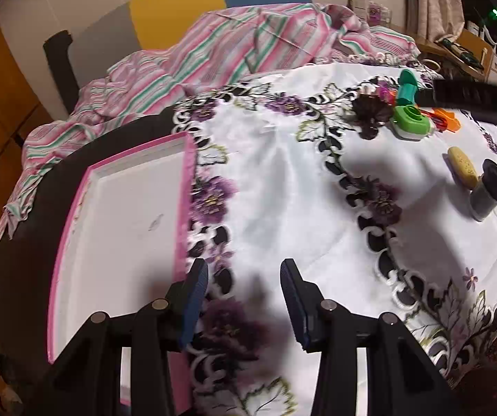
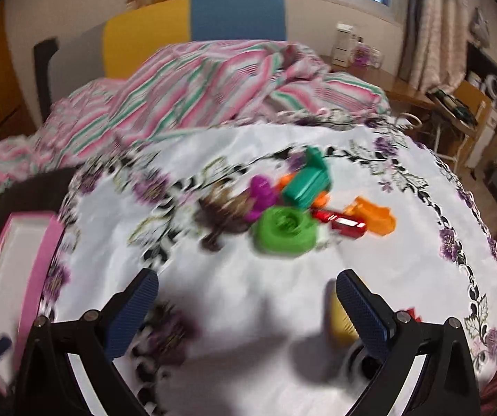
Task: Organize rigid objects
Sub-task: 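Reach the left tool to the brown wooden peg stand and close on its stem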
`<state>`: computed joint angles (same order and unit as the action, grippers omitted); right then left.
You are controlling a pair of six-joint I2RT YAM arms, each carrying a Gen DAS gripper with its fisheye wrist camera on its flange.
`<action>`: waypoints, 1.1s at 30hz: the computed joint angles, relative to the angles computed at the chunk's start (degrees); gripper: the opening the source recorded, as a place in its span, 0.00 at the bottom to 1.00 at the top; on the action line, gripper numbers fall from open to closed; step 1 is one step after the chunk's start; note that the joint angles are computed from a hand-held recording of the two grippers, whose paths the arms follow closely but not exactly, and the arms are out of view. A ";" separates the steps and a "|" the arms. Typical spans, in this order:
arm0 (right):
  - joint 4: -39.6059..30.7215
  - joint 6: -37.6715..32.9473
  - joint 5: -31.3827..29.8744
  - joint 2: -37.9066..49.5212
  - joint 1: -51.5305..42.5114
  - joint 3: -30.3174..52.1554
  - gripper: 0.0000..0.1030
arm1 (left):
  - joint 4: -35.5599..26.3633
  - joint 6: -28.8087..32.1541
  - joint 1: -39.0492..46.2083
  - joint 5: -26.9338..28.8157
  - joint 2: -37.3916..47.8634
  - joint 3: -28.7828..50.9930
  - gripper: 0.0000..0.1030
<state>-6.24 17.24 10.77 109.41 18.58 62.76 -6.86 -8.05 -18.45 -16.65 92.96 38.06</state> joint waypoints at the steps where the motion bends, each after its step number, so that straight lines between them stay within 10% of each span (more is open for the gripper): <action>1: -0.07 -0.17 -0.73 0.40 -1.12 0.70 1.00 | 0.06 -0.21 -0.17 1.45 0.87 0.77 0.42; 18: -4.43 3.58 -6.74 6.70 -14.18 7.50 1.00 | 0.83 -3.63 -1.76 23.02 23.25 24.01 0.41; 33: -3.92 4.92 -7.73 6.62 -14.47 7.52 1.00 | 2.75 -2.35 -3.33 21.10 44.36 49.93 0.40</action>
